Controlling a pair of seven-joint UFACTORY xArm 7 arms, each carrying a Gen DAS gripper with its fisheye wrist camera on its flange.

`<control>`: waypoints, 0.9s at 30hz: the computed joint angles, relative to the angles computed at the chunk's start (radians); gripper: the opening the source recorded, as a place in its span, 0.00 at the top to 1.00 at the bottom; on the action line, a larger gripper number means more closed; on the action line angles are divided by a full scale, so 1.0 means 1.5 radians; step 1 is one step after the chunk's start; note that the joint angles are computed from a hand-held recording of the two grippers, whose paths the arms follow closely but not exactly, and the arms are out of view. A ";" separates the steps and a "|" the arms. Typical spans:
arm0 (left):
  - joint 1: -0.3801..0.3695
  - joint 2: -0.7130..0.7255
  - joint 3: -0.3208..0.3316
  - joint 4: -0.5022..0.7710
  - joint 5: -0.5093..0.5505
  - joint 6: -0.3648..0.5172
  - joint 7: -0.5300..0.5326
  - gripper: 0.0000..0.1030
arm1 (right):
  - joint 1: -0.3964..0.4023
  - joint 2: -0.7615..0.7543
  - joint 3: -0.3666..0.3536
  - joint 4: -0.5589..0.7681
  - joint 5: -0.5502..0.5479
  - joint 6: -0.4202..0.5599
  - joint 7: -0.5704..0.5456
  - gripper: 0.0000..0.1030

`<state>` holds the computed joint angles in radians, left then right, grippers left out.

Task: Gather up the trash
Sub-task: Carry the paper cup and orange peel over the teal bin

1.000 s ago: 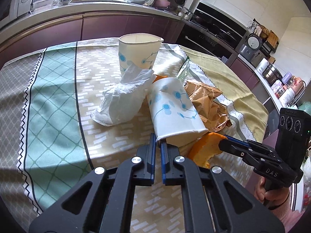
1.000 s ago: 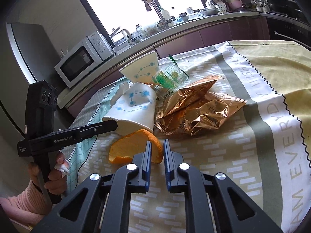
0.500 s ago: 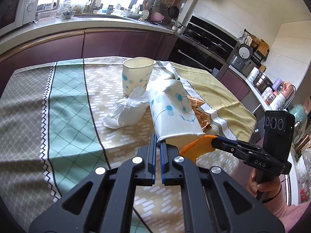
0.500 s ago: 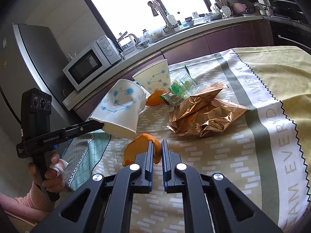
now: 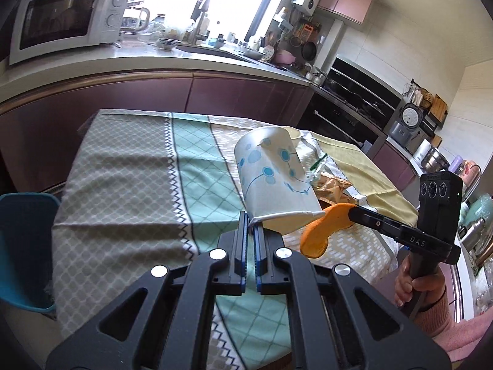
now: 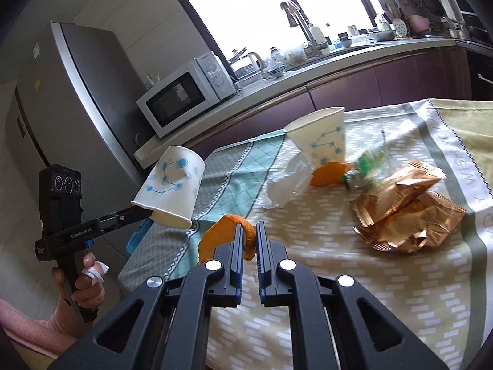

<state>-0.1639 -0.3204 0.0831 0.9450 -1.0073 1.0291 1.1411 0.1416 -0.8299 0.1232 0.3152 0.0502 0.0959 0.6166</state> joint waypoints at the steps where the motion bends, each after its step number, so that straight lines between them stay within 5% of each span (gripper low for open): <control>1: 0.007 -0.001 0.008 0.001 0.003 -0.001 0.001 0.96 | 0.009 0.027 -0.003 0.016 -0.001 -0.014 -0.006 0.93; 6: 0.052 0.001 0.044 0.013 0.019 -0.015 -0.001 0.96 | 0.096 0.164 -0.061 0.103 0.010 -0.077 -0.059 0.93; 11: 0.102 0.038 0.075 0.045 0.026 -0.024 -0.007 0.96 | 0.254 0.293 -0.174 0.212 0.052 -0.097 -0.147 0.93; 17: 0.163 0.098 0.081 0.089 0.032 -0.047 -0.014 0.96 | 0.558 0.424 -0.418 0.368 0.210 -0.069 -0.337 0.93; 20: 0.193 0.133 0.079 0.115 0.033 -0.053 -0.018 0.96 | 0.675 0.494 -0.514 0.456 0.377 -0.030 -0.491 0.93; 23: 0.217 0.167 0.066 0.136 0.038 -0.070 -0.028 0.96 | 0.674 0.568 -0.519 0.537 0.521 0.024 -0.601 0.93; 27: 0.243 0.209 0.049 0.161 0.047 -0.092 -0.040 0.96 | 0.621 0.648 -0.483 0.617 0.574 0.076 -0.621 0.93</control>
